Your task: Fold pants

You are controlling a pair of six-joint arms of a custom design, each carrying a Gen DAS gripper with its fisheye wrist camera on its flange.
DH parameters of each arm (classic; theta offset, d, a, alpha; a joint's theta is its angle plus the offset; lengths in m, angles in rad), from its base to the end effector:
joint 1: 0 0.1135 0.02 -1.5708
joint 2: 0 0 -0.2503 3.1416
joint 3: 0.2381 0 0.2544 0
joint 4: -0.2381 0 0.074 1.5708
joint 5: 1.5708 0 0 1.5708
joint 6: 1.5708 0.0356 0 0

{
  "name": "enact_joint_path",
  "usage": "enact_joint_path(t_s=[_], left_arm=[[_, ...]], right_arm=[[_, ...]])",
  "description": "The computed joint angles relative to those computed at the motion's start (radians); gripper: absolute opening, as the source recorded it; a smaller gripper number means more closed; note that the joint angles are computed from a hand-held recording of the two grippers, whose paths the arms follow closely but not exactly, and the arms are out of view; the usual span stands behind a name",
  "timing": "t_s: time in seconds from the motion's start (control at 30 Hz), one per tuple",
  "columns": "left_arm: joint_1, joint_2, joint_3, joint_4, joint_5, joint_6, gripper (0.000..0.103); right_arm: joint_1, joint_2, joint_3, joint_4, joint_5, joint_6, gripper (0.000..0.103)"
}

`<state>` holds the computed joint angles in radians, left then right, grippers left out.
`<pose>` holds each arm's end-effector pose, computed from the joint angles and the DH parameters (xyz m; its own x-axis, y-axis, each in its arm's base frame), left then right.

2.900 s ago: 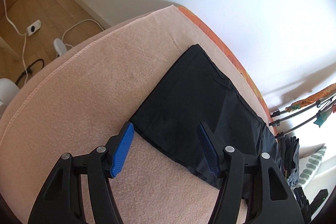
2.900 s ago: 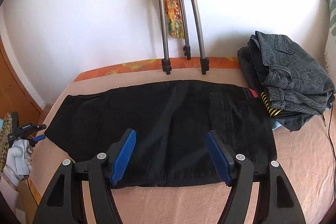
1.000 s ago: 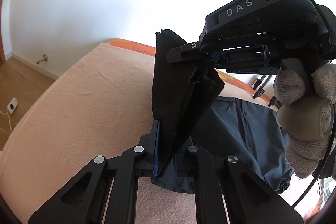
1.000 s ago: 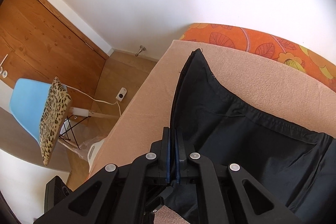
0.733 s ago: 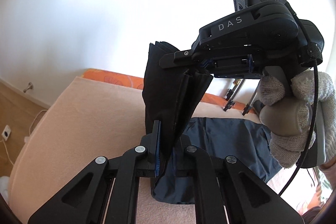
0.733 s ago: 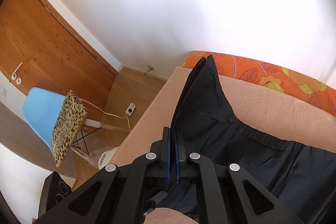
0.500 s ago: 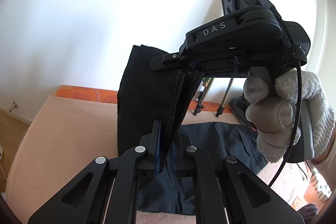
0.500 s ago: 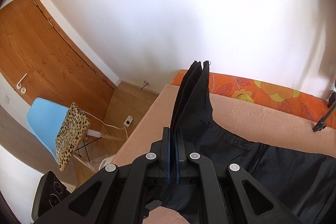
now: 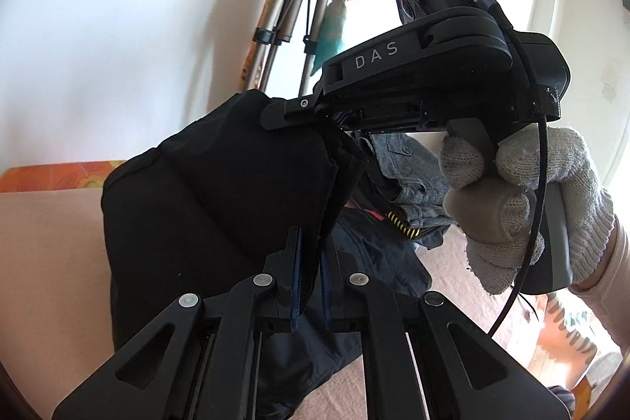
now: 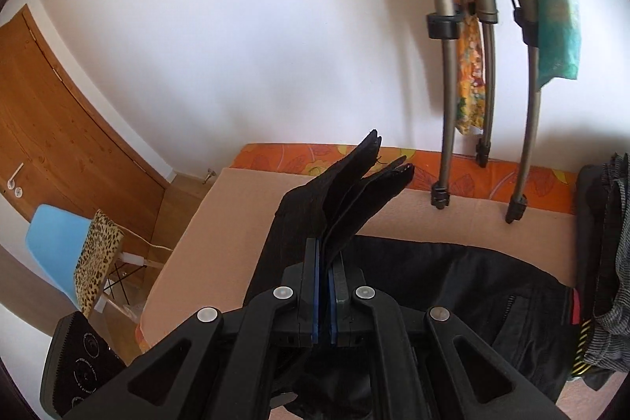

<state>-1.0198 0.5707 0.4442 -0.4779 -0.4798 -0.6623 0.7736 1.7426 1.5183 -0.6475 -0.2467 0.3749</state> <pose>0.0920 -0.1184 0.2171 -0.5771 -0.1028 -0.8102 0.2563 0.9192 -0.2991 0.2708 0.2766 0.2806 -0.7989 -0.2839 -0.5303 -0.5346 0.7393 0.4096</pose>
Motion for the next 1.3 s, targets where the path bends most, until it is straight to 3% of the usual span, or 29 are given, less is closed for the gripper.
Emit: enact_joint_path(t_s=[0.23, 0.4, 0.5, 0.57, 0.7, 0.77, 0.83, 0.93, 1.03, 1.1, 1.2, 1.23, 1.3], left_arm=[[-0.003, 0.451, 0.027, 0.374, 0.115, 0.016, 0.007], [-0.03, 0.771, 0.152, 0.487, 0.162, 0.025, 0.007], [-0.017, 0.874, 0.189, 0.533, 0.205, 0.027, 0.007], [0.014, 0.852, 0.179, 0.515, 0.263, 0.05, 0.007], [-0.033, 0.743, 0.113, 0.451, 0.235, 0.066, 0.008], [-0.067, 0.602, 0.063, 0.348, 0.193, 0.041, 0.013], [-0.124, 0.441, 0.011, 0.206, 0.099, -0.006, 0.028], [-0.097, 0.226, -0.054, -0.014, 0.002, -0.031, 0.033], [0.1, 0.012, -0.139, -0.147, 0.082, 0.003, 0.033], [0.289, -0.014, -0.196, -0.125, 0.195, 0.095, 0.033], [0.455, 0.052, -0.256, -0.029, 0.305, 0.178, 0.033], [0.459, 0.048, -0.268, -0.028, 0.307, 0.178, 0.033], [0.453, 0.065, -0.284, -0.004, 0.296, 0.179, 0.033]], right_arm=[[-0.197, -0.115, -0.269, 0.041, -0.053, -0.101, 0.001], [-0.294, -0.112, -0.418, 0.097, -0.066, -0.17, 0.001], [-0.33, -0.09, -0.467, 0.136, -0.063, -0.199, 0.001], [-0.334, -0.077, -0.482, 0.158, -0.047, -0.211, 0.001], [-0.34, -0.053, -0.497, 0.192, -0.019, -0.24, 0.001], [-0.355, -0.045, -0.507, 0.2, -0.034, -0.238, 0.001], [-0.365, -0.055, -0.53, 0.217, -0.048, -0.234, 0.001], [-0.386, -0.119, -0.595, 0.238, -0.1, -0.211, 0.001], [-0.388, -0.197, -0.686, 0.283, -0.089, -0.233, 0.001], [-0.383, -0.164, -0.698, 0.281, -0.052, -0.252, 0.002], [-0.426, -0.142, -0.702, 0.288, -0.125, -0.26, 0.012], [-0.436, -0.149, -0.699, 0.287, -0.138, -0.262, 0.017], [-0.441, -0.168, -0.684, 0.28, -0.129, -0.266, 0.039]])
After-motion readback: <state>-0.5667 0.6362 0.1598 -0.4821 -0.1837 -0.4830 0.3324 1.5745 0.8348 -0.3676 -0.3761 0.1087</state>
